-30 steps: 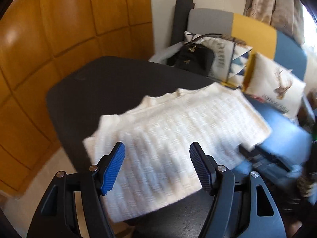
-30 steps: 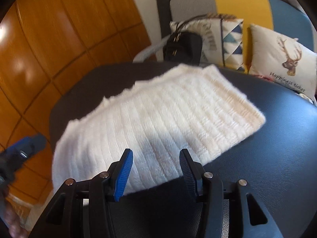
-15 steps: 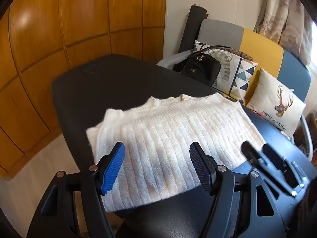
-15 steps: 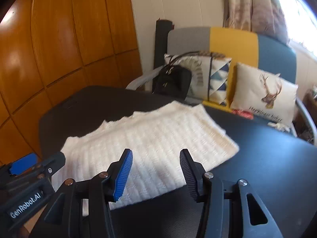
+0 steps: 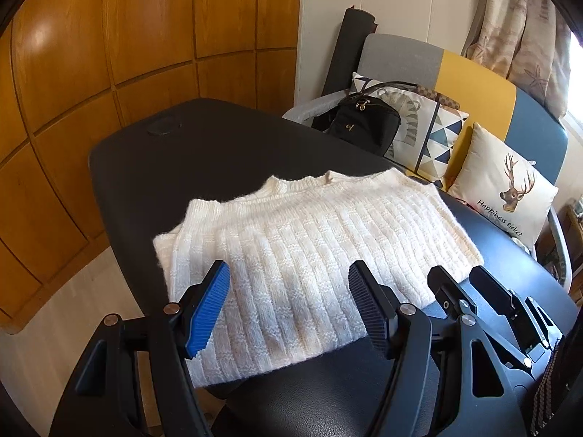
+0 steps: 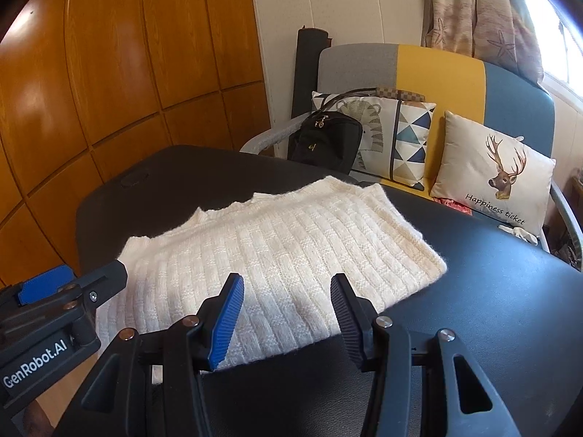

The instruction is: Fold clothes

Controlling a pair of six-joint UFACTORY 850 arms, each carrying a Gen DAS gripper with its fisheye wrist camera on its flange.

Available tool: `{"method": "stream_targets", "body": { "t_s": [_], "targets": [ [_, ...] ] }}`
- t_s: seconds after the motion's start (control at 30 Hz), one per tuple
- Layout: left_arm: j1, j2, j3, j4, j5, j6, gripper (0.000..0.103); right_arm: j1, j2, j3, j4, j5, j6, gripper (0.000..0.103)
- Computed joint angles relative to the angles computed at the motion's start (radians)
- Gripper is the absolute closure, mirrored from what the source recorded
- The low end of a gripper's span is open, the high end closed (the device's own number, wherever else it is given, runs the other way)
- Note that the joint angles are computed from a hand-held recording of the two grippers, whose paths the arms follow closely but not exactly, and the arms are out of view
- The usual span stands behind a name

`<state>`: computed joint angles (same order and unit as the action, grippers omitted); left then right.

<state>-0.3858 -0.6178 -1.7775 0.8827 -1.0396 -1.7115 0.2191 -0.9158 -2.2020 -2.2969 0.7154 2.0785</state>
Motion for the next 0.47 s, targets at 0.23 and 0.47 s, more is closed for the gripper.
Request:
{"method": "stream_targets", "body": {
  "t_s": [0.23,0.47],
  "targets": [
    [-0.001,0.000,0.005,0.014,-0.006,0.006,0.035,0.002,0.000,0.003,-0.013,-0.001,-0.003,0.052],
    [0.004,0.003,0.008,-0.018,0.020,0.044,0.035,0.001,-0.017,-0.025,-0.040,0.020,0.015,0.052]
  ]
}}
